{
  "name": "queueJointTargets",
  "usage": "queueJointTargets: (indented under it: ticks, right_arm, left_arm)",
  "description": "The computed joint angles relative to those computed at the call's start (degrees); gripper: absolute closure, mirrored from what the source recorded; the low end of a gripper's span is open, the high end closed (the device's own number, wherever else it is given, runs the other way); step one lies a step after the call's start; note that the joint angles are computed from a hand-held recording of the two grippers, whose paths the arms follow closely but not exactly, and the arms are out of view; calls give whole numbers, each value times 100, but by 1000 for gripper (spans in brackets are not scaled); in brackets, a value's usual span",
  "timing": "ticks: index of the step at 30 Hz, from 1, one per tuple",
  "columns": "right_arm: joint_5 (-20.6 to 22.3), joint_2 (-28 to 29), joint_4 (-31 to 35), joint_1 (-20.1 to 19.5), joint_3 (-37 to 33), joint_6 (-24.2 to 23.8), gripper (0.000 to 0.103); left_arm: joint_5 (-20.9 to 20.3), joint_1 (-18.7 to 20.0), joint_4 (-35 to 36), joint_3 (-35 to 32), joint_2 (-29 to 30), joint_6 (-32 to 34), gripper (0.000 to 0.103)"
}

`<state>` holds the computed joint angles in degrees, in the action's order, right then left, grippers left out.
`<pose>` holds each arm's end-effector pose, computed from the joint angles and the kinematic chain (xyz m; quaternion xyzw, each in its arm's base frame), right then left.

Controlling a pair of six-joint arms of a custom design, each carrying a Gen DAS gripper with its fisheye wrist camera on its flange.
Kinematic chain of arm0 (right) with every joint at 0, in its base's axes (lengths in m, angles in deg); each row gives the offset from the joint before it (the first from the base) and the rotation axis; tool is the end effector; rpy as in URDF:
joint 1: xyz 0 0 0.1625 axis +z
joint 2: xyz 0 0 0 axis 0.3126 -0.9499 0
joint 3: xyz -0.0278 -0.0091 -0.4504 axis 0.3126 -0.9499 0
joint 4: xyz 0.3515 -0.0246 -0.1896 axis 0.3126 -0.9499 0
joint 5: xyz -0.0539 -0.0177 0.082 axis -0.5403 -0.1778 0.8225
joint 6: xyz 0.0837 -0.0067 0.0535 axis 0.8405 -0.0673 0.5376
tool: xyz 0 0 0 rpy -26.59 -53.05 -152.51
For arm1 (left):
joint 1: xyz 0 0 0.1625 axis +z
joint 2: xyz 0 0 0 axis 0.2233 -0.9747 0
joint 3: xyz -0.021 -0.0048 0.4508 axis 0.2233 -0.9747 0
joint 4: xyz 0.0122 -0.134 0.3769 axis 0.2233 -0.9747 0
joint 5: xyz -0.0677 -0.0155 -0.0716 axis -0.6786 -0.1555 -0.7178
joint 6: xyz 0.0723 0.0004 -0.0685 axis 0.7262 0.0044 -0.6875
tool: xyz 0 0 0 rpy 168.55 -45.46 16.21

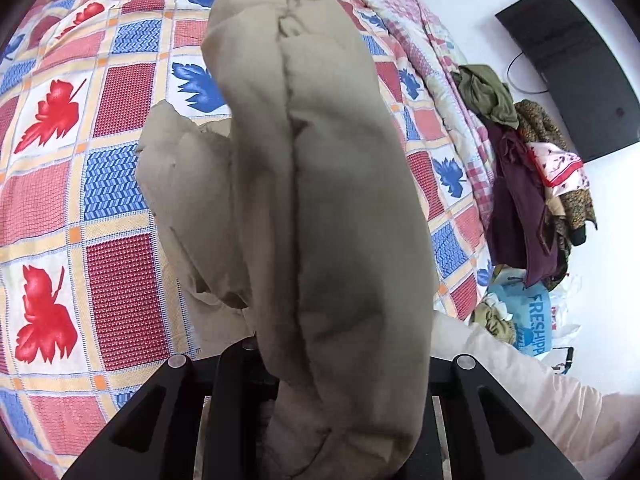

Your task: Fold large clothes

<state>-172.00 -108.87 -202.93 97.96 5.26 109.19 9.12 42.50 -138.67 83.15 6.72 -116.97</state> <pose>0.4467 -0.6502 -0.0310 0.0080 -0.9952 0.0564 0.0798 -0.1801 -0.5507 0.5011 0.0414 0.9862 -0.1051 0.1208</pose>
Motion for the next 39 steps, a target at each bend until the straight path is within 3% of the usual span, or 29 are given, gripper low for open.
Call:
queueJointTargets:
  ticks: [4, 7, 8, 9, 10, 11, 12, 15, 17, 20, 22, 24, 25, 28, 30, 32, 35, 37, 39]
  right_arm:
    - [-156, -659, -493, 2, 715, 35, 84]
    - [-439, -1273, -831, -1, 1430, 211, 84]
    - [-494, -1438, -905, -17, 1620, 268, 84]
    - [-544, -1617, -1006, -32, 1843, 344, 84]
    - [-584, -1793, -1107, -51, 2068, 426, 84]
    - [-611, -1954, -1211, -75, 2279, 502, 84]
    - [-628, -2087, -1285, -105, 2445, 564, 84]
    - [-632, -2415, -1451, -202, 2853, 762, 83]
    - [-645, -2646, -1549, -264, 3150, 849, 83]
    - [-626, -2896, -1637, -309, 3424, 957, 83]
    - [-665, -3008, -1600, -300, 3509, 996, 77]
    - [-645, -3193, -1672, -287, 3665, 1045, 47]
    - [-605, -3274, -1810, -285, 3767, 1039, 42]
    - [-278, -3564, -2221, -263, 4057, 908, 40]
    - [31, -3695, -2367, -207, 4143, 746, 34]
    - [388, -3726, -2217, -127, 4082, 534, 23]
    - [706, -3696, -1766, 10, 3988, 354, 21]
    - [687, -3481, -1708, 97, 3854, 330, 21]
    - [324, -3252, -1679, 173, 3701, 470, 21]
  left_arm:
    - [148, -197, 220, -231, 391, -75, 78]
    - [-70, -221, 92, -286, 639, 116, 73]
    - [-159, -212, 22, -295, 724, 180, 68]
    - [-306, -171, -73, -280, 791, 278, 57]
    - [-592, -105, -248, -250, 863, 410, 49]
    - [-1016, 4, -508, -175, 920, 550, 32]
    - [-1405, 161, -728, -103, 967, 662, 22]
    - [-2553, 571, -1425, 64, 1233, 655, 22]
    - [-2870, 741, -1778, 207, 1371, 608, 22]
    - [-2703, 774, -1860, 256, 1580, 713, 22]
    - [-2551, 729, -1852, 247, 1688, 774, 22]
    - [-2432, 691, -1828, 232, 1746, 872, 22]
    - [-2379, 660, -1870, 215, 1811, 878, 22]
    - [-2313, 663, -1957, 230, 1880, 835, 22]
    - [-2288, 673, -1942, 212, 1880, 788, 22]
    - [-2213, 649, -1932, 139, 1918, 829, 22]
    - [-2070, 567, -1957, -16, 1958, 931, 22]
    - [-1904, 479, -2019, -103, 1941, 1014, 22]
    - [-1455, 332, -2143, -107, 1817, 1119, 22]
